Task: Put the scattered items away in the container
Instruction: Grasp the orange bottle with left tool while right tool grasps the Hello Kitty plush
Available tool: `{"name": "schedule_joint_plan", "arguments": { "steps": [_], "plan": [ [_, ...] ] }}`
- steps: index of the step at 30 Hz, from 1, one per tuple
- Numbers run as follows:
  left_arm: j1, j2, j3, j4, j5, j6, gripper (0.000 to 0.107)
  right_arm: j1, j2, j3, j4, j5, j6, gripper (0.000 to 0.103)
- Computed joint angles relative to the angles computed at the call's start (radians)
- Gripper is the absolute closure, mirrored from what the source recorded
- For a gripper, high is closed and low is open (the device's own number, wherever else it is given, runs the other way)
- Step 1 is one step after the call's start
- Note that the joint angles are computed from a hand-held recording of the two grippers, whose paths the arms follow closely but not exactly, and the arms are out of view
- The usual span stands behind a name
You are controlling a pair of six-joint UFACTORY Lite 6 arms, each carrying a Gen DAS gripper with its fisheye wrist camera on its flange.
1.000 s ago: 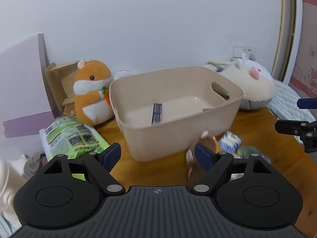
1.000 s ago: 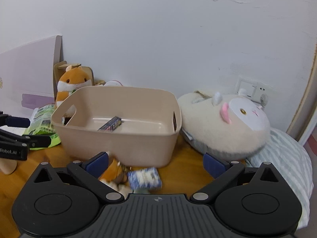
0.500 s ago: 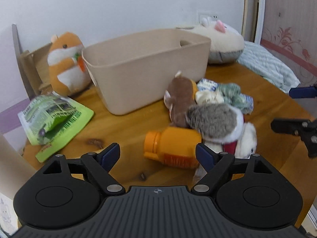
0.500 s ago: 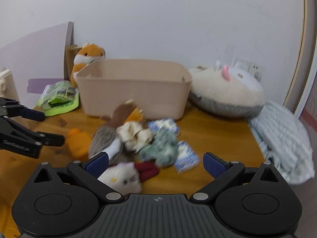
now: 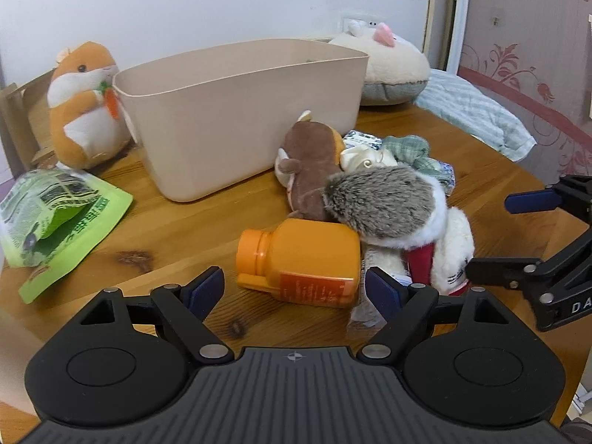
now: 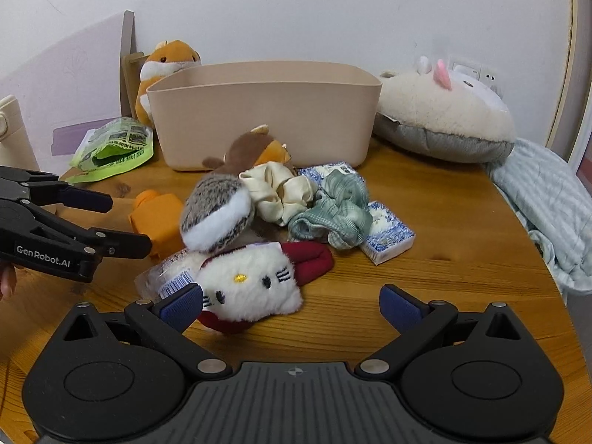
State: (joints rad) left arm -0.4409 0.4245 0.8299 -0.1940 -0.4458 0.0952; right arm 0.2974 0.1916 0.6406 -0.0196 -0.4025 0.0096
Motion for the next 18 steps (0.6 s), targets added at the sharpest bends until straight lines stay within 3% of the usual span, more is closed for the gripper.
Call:
{"name": "schedule_joint_plan", "arguments": {
  "steps": [18],
  "plan": [
    [0.078,0.176,0.18,0.316,0.026,-0.274,0.021,0.044,0.211,0.163,0.072,0.005,0.028,0.0]
  ]
}}
